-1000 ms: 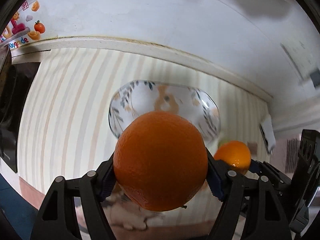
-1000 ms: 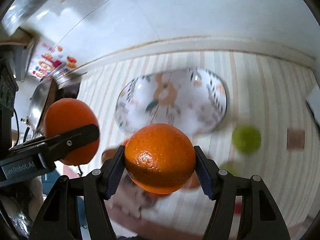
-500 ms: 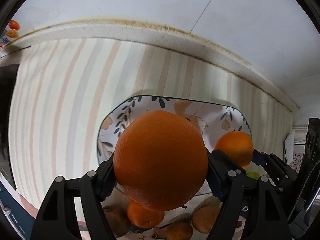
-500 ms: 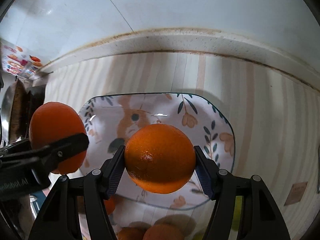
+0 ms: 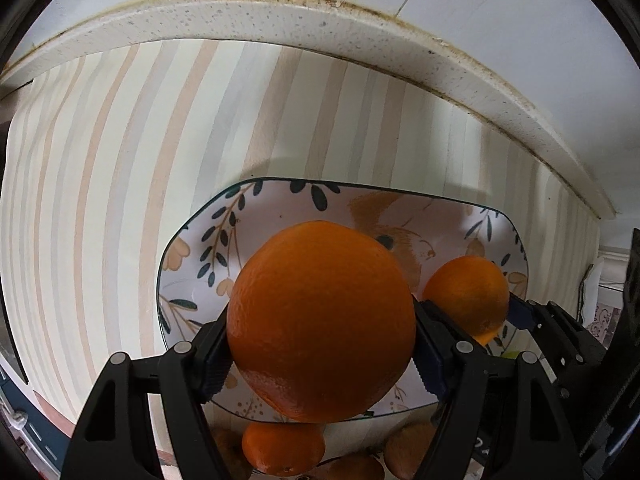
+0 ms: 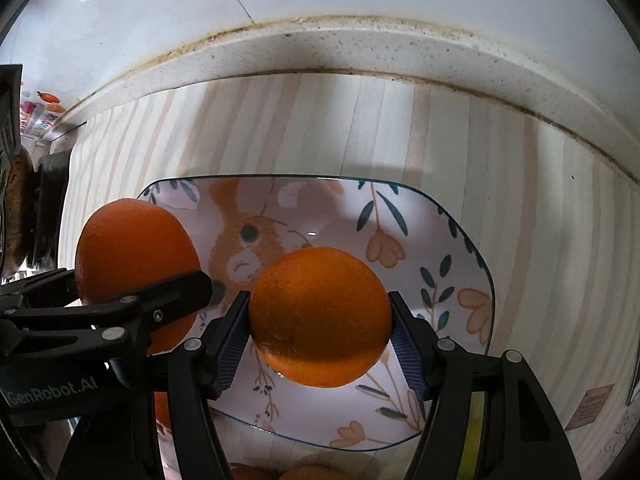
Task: Organize fruits
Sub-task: 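Carry both fruits to the floral plate and release them onto it, then move both tools back toward the remaining fruit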
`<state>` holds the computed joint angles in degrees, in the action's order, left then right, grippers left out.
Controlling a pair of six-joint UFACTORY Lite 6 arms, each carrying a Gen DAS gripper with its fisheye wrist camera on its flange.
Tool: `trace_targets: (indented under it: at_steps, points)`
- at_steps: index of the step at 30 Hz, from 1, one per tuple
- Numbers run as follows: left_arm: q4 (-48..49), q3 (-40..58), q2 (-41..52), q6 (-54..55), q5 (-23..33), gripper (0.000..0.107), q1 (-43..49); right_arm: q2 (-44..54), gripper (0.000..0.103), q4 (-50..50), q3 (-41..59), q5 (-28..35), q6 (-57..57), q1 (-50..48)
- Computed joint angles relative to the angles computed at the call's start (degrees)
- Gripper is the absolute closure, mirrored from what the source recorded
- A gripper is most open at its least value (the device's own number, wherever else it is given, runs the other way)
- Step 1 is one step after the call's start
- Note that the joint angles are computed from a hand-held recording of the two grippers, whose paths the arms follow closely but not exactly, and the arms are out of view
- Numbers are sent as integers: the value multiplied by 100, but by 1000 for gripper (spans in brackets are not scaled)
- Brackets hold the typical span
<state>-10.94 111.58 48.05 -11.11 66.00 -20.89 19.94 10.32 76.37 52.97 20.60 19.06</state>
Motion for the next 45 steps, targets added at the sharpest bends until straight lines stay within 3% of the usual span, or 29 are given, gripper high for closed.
trace_targets:
  at_steps: [4, 7, 13, 22, 33, 45]
  points:
    - [-52, 135, 177, -22, 83, 32, 42, 124, 32, 110, 139, 126, -109, -67]
    - [-113, 150, 264, -17, 72, 32, 36, 202, 12, 227, 290, 232, -154, -88]
    - [-74, 37, -152, -12, -19, 15, 26, 32, 10, -11, 325, 514, 34, -48]
    - [304, -862, -1254, -110, -214, 14, 127, -871, 10, -326, 68, 1034, 549, 167]
    - [1045, -3017, -3810, -879, -767, 14, -330, -2616, 10, -1030, -61, 1938, 1775, 1098]
    - [1712, -3967, -5937, -1718, -279, 14, -1216, -3526, 10, -2022, 678, 3196, 3395, 2835]
